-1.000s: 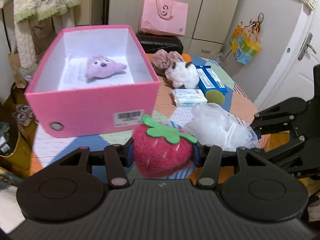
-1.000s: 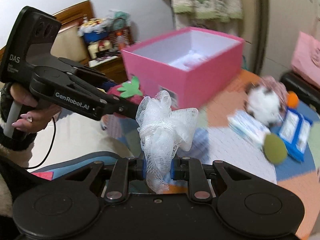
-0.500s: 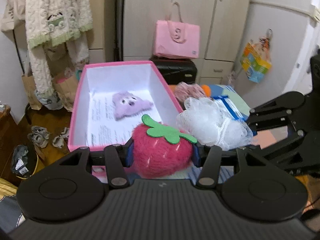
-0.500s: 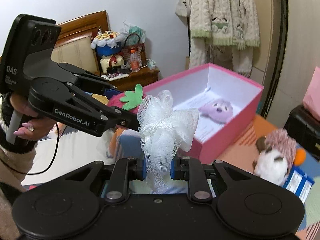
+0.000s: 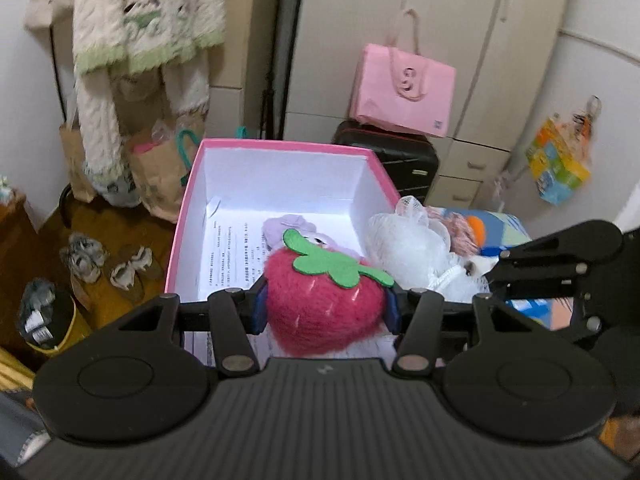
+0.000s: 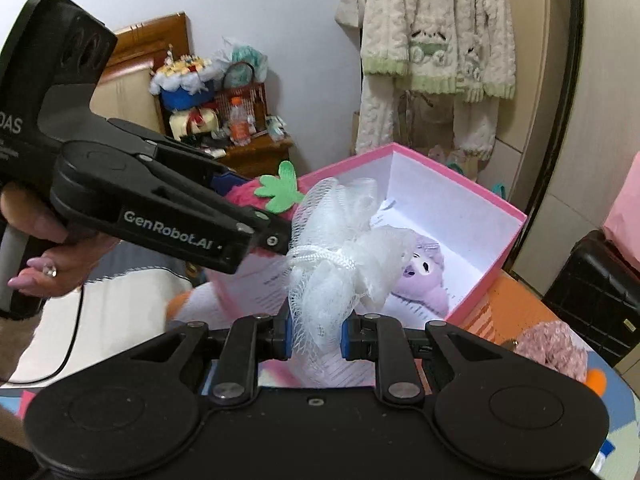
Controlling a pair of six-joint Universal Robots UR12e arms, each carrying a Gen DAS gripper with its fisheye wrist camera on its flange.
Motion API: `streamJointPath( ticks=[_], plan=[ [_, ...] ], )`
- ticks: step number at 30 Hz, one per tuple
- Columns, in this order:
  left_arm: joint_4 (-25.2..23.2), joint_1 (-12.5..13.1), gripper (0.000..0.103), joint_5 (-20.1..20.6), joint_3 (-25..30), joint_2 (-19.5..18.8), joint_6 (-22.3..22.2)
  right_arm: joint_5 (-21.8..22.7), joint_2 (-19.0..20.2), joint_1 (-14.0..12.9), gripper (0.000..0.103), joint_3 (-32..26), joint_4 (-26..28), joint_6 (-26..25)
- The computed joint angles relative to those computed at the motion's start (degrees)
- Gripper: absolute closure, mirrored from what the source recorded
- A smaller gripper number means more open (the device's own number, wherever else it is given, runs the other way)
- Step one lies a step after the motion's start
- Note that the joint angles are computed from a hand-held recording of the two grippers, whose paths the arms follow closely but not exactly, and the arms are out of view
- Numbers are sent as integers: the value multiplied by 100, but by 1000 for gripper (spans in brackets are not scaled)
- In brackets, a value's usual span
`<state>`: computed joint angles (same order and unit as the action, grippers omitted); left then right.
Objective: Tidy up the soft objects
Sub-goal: 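Carry the strawberry plush and mesh puff with both grippers over the pink shoebox, then open the left gripper over the box while the right gripper releases the mesh puff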
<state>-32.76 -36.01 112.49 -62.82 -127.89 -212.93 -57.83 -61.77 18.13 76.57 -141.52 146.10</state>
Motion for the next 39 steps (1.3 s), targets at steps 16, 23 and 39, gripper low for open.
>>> streamJointPath(
  ticks=[16,23,39],
  plan=[
    [-1182,363,52,-822,502,-317,-716,-1105,684,263,79,-1097,1062,-546],
    [-1447,357,51,-745,686,-423,-672,-1355,778,318,79,-1266,1203,-813],
    [-866,209,24,-337,314,-170,-424,-846,642,150,37,-974,735,-667]
  ],
)
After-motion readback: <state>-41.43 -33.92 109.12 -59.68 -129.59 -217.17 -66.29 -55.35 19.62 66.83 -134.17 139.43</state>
